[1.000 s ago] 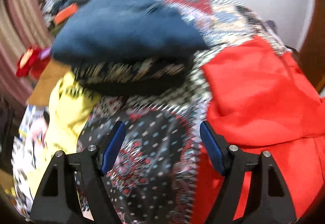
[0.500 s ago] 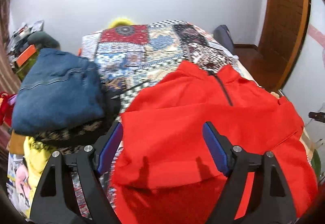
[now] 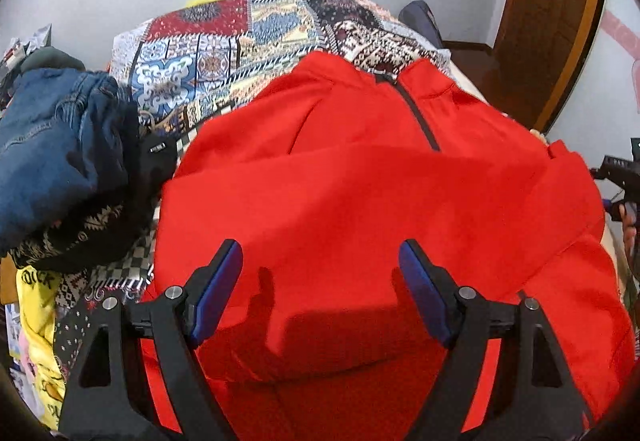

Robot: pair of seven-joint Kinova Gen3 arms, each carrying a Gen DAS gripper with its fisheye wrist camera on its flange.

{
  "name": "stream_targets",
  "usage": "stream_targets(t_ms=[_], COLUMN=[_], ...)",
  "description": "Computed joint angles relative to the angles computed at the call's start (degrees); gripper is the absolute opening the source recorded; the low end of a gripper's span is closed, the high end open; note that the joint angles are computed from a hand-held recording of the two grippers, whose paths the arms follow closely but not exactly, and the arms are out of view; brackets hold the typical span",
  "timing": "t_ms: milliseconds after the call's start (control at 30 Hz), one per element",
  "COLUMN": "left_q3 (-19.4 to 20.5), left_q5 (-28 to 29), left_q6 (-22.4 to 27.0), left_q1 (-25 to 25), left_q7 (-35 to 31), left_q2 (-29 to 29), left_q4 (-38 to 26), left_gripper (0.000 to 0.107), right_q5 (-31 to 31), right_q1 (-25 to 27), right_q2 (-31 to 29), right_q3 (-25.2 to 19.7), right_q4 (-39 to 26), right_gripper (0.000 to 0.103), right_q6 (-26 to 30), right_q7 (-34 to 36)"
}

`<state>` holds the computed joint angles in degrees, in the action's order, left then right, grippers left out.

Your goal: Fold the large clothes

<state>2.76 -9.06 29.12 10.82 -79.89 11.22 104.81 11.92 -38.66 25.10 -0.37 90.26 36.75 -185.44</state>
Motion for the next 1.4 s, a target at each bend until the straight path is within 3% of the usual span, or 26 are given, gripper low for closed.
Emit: stream_targets(t_ms=[67, 167, 233, 267, 433, 633, 767, 933, 1033, 1200, 1333, 1400], left_q3=[-0.13, -0.3, -0.44, -0.47, -0.68, -0.16, -0.04, 0.2, 0.49, 0.69, 0.7, 0.54], left_q5=[-0.01, 0.5, 0.73, 0.73, 0.17, 1.15, 0.77, -0.32, 1.04, -0.08, 1.11, 2.85], left_q6=[0.21, 0.14, -0.54, -0.57, -0.85, -1.46, -1.94, -2.27, -2.73, -3.64, -3.77, -3.85], left_q1=[0.03, -0.26, -0.42, -0.42, -0.46, -1.66, -1.86, -2.2, -3.2, -3.8, -4.81, -5.41], left_q7=[0.38, 0.93, 1.37, 1.56, 2.43, 1.78, 1.88, 1.78, -0.12, -0.12, -2.01, -3.94], left_q2=[0.52, 0.78, 0.54, 0.43, -0.57, -2.66, -4.2, -6.2, -7.65, -9.71, -10.98, -11.49], left_q4=[-0.11, 0.11, 0.76, 0.87, 1.66, 2.91, 3.94, 5.28, 6.24, 7.78, 8.58, 9.08], left_gripper=[0.08, 0.08, 0.08, 0.08, 0.08, 0.08, 0.08, 0.08, 0.08, 0.08, 0.08, 0.08], right_q5=[2.24, 5.49, 4.49, 3.98, 8.04, 19.9, 29.14, 39.16, 38.78, 30.57, 21.25, 16.92], right_q1=[2.02, 4.54, 2.2, 0.2, -11.49, -20.8, -25.25, -23.47, -23.16, -20.33, -12.75, -9.91], right_q2=[1.52, 3.76, 4.97, 5.59, 6.67, 7.55, 9.56, 10.11, 9.95, 9.98, 11.46, 14.16], right_q3=[-2.31, -6.13, -3.36, -0.71, 11.18, 15.39, 14.99, 4.73, 2.84, -0.7, -10.03, -13.86], right_q4=[-2.31, -6.88, -10.52, -12.13, -19.03, -25.83, -31.11, -37.13, -40.43, -44.01, -45.06, -47.54], right_gripper=[0.059, 0.042, 0.011, 0.007, 0.006, 0.006, 0.006, 0.006, 0.006, 0.006, 0.007, 0.007], right_q6=[3.05, 10.04, 14.7, 17.03, 28.68, 42.66, 48.62, 49.51, 45.98, 36.99, 29.32, 28.68], right_q7=[-1.24, -1.6, 1.37, 3.05, 7.76, 4.08, 4.65, 10.83, 16.39, 21.98, 24.09, 26.71])
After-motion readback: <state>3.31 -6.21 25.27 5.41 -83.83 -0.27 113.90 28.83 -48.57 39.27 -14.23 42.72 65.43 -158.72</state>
